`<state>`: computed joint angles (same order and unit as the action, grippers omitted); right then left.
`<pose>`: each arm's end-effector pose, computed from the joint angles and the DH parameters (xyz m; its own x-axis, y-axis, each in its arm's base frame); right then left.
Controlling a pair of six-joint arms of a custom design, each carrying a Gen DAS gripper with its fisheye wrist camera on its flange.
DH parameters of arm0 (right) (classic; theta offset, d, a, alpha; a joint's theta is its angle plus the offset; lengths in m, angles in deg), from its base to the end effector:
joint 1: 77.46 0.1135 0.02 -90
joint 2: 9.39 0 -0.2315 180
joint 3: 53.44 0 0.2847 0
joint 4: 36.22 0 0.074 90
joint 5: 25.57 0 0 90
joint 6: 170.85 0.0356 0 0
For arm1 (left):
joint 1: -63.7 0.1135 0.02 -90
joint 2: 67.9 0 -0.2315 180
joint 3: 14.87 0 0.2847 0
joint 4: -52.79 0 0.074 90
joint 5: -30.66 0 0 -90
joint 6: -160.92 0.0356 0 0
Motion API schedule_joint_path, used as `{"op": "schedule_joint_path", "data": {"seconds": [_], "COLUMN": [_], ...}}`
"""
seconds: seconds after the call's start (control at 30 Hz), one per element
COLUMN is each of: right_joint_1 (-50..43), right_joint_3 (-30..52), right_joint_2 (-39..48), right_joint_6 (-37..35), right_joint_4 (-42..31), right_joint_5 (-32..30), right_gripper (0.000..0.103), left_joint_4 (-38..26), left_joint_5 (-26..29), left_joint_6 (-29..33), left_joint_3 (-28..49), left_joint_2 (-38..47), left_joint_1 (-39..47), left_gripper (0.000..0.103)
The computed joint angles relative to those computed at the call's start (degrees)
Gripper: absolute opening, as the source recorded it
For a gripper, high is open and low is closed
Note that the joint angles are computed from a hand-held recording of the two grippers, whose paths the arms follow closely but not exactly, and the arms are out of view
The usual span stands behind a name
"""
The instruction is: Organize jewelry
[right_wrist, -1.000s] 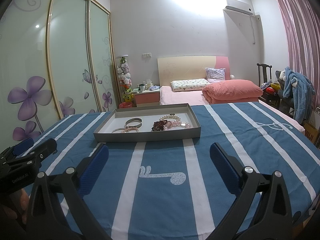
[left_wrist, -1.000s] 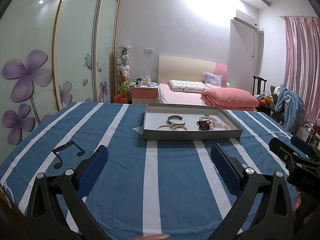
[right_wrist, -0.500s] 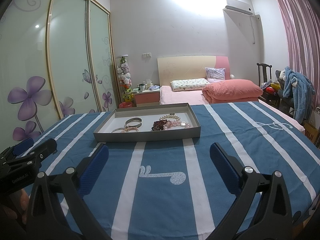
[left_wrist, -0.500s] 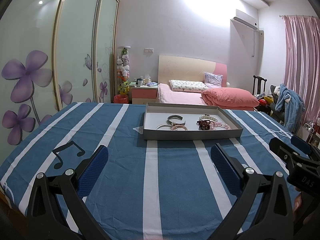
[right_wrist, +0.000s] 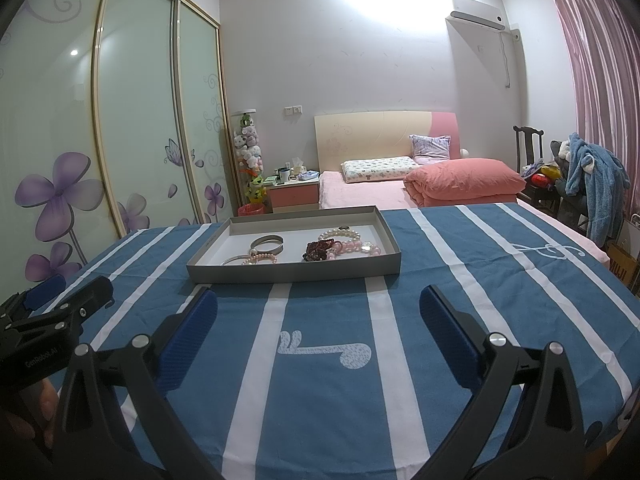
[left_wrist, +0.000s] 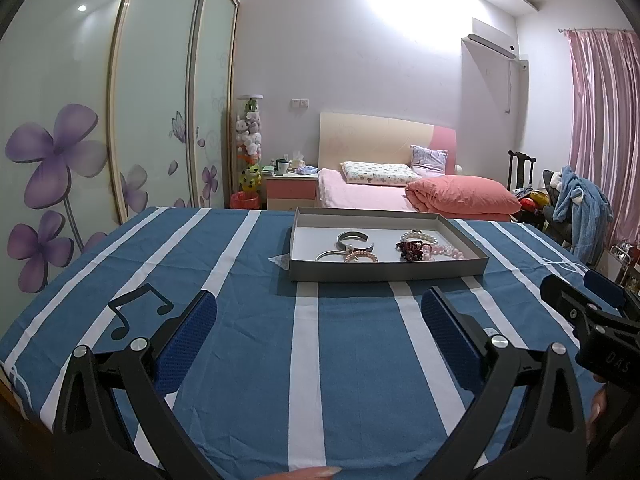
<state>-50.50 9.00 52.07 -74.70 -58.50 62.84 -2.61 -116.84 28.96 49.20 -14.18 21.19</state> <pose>0.2635 0.1351 0.2819 -0.3729 -0.0695 -0.9252 -0.4388 0.8918 0.1098 0.1890 -0.1325 0.2854 -0.3370 -0.1784 -0.9244 -0.4055 0.9137 -0.0285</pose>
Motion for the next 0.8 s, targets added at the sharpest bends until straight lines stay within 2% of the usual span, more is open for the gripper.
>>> {"op": "schedule_joint_path", "data": {"seconds": [0.8], "right_joint_1": [0.0], "right_joint_3": [0.1], "right_joint_2": [0.0], "right_joint_6": [0.0], "right_joint_4": [-0.1], "right_joint_5": [0.0], "right_gripper": [0.099], "left_joint_4": [-0.2], "left_joint_5": [0.1], "left_joint_6": [-0.1], "left_joint_3": [0.3], "left_joint_2": [0.3], "left_joint_1": [0.0], "left_gripper": [0.101]}}
